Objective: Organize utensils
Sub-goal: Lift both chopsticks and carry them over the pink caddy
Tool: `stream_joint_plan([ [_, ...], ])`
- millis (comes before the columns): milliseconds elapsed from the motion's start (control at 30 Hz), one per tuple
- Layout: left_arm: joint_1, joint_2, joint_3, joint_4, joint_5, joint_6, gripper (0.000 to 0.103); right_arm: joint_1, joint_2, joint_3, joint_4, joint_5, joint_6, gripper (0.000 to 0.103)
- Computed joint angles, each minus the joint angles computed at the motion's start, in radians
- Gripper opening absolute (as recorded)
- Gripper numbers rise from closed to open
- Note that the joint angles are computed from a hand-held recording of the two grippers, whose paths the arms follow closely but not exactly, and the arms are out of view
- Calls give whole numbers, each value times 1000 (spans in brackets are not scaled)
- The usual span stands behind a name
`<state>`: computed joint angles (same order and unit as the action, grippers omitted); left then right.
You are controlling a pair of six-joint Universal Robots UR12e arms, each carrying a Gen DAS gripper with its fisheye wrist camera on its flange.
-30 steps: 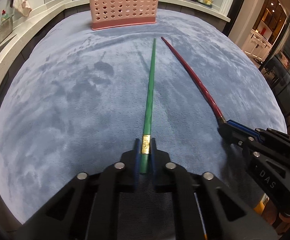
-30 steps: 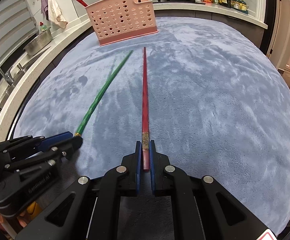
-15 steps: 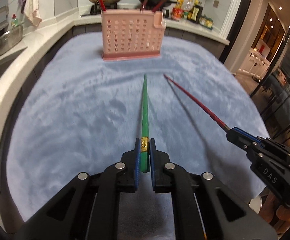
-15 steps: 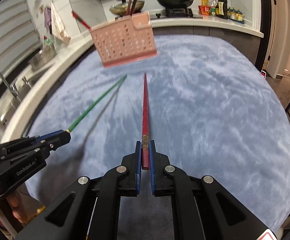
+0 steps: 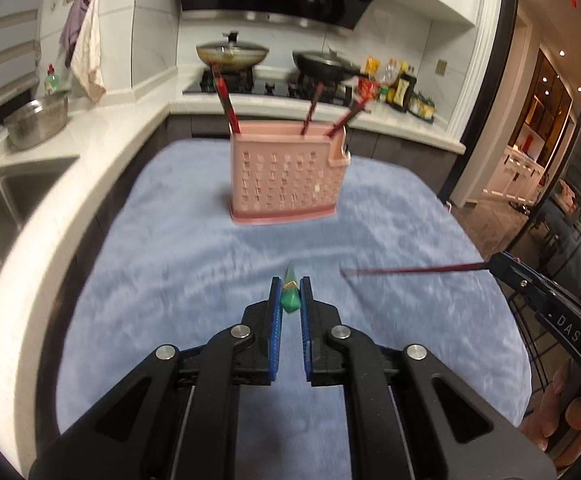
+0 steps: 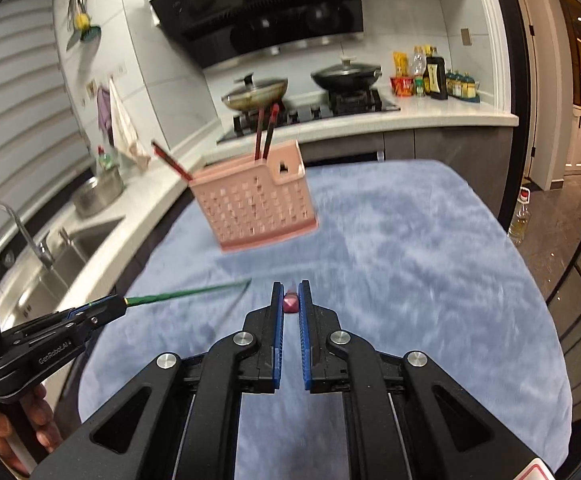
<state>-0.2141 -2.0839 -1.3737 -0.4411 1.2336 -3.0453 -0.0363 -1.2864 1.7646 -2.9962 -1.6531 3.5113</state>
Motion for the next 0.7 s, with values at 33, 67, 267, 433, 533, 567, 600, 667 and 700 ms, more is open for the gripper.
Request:
stream_joint_plan([
  [33, -1, -4, 11, 10, 5, -3, 8, -1, 3, -7, -8, -3, -2, 7],
  [67, 0, -9, 22, 19, 5, -9, 8, -2, 5, -13, -17, -6, -5, 7],
  [267, -2, -43, 88, 52, 20, -31, 7, -10, 18, -49, -43, 0, -21, 7],
  [433, -1, -74, 154, 63, 25, -63, 7, -22, 32, -80, -56, 23, -16, 7],
  [533, 0, -91, 196, 77, 24, -78, 7, -27, 45, -106, -65, 26, -22, 7],
  [567, 1, -95, 205, 81, 23, -81, 7, -28, 49, -115, -67, 30, -24, 7],
  [600, 2, -101, 218, 84, 23, -86, 7, -31, 55, -128, -70, 33, -28, 7],
  [667, 4, -111, 244, 97, 21, -99, 7, -32, 63, -148, -74, 32, -33, 7],
  [700, 4, -118, 261, 102, 21, -106, 7, -34, 70, -162, -78, 37, -36, 7],
])
